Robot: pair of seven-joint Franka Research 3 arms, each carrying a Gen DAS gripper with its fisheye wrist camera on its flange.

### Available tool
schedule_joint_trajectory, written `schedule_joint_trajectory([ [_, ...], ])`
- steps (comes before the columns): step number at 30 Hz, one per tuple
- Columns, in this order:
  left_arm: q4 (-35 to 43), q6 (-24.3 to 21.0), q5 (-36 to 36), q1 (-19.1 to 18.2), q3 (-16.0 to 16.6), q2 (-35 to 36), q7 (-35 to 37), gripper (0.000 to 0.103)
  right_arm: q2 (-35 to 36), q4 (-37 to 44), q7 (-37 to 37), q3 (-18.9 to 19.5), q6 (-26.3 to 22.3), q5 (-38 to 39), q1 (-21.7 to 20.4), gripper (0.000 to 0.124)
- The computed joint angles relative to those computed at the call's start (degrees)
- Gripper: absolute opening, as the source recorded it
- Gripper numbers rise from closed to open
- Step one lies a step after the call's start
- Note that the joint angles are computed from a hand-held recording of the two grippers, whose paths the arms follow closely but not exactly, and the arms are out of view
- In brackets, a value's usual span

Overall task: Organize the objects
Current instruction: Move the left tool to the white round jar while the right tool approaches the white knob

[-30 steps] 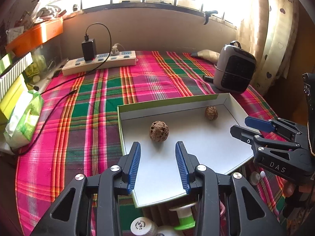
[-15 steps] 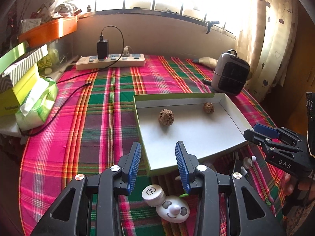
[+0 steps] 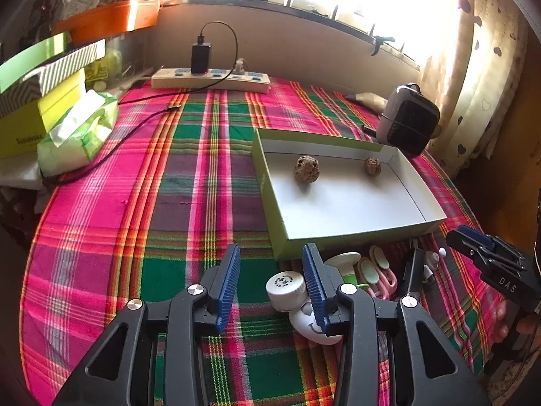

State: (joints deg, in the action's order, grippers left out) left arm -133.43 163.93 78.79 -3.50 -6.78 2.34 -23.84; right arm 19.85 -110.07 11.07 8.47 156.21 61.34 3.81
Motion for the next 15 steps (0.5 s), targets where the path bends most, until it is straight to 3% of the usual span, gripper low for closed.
schedule_joint_trajectory([
  [15, -1.47, 2.43, 2.91, 0.43, 0.11, -0.02, -4.25, 0.037, 0.09, -1.90, 0.65, -0.61, -0.78, -1.17, -0.55, 0.046],
])
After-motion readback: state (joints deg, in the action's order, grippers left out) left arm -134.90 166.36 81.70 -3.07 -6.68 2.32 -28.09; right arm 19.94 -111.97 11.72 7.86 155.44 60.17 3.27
